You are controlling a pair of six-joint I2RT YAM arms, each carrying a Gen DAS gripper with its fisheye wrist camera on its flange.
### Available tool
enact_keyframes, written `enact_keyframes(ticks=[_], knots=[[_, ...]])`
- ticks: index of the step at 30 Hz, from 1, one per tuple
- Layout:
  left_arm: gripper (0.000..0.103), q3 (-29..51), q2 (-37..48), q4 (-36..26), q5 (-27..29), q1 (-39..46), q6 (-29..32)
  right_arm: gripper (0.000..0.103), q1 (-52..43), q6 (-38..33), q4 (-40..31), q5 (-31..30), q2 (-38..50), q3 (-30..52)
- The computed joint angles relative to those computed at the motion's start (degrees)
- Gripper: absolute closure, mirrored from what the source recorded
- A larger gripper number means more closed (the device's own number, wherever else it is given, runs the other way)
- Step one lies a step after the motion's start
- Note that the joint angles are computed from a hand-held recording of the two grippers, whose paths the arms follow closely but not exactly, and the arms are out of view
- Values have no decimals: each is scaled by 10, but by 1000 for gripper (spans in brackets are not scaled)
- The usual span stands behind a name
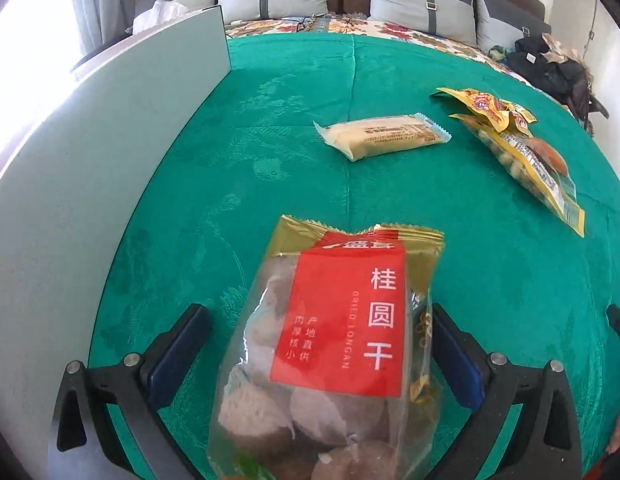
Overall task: Organize snacks
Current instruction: 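Hold the longan bag in the left tool while the right tool grasps the vacuum-packed sausage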
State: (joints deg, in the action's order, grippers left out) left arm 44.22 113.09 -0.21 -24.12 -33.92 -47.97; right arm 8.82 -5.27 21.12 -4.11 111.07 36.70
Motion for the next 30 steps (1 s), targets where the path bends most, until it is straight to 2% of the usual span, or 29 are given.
enact_keyframes(ticks=[4,16,21,30], knots=[[0,-13,1,36,-6,4,23,9,0,0,0,0,0,0],[0,-22,-3,48,-6,3,34,9,-1,0,0,-1,0,0],[0,-36,-9,82,26,24,99,9,-1,-1,-1,-1,0,0],[0,-42,-11,85,17,16,90,9,-1,0,0,0,-1,-1]])
